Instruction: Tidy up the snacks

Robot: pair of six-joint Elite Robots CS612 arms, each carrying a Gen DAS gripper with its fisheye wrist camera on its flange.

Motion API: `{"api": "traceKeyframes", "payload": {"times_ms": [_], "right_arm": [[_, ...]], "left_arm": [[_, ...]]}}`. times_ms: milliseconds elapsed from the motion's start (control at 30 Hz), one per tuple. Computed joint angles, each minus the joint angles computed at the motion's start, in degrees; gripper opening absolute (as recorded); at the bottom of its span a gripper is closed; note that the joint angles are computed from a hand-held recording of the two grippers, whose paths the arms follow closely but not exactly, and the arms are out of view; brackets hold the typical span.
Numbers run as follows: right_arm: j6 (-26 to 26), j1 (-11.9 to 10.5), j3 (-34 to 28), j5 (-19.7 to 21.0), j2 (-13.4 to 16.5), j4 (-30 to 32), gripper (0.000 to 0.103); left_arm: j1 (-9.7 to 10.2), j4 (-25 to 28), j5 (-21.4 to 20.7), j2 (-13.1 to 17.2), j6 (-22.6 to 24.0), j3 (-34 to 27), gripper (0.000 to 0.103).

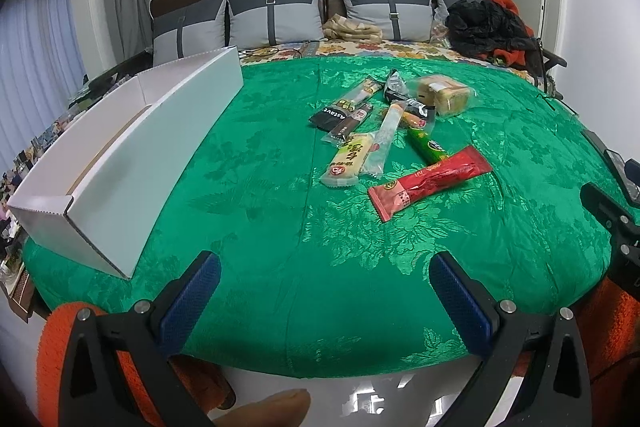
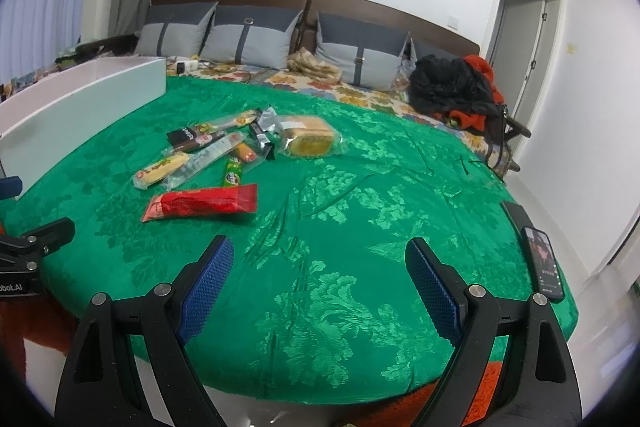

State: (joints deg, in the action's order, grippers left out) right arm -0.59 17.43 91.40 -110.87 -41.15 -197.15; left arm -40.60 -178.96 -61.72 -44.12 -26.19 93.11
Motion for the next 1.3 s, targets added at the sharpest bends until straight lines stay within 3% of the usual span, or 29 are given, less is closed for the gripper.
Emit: {"api": "traceKeyframes", "payload": {"times_ms": [1300], "right_arm": [[0.4,-0.1,-0.7,1.2,0.4,2.6,0.09]], "left_arm": [[0.49,1.4,-1.6,0.6,-0.3,-0.7,0.103]]}}
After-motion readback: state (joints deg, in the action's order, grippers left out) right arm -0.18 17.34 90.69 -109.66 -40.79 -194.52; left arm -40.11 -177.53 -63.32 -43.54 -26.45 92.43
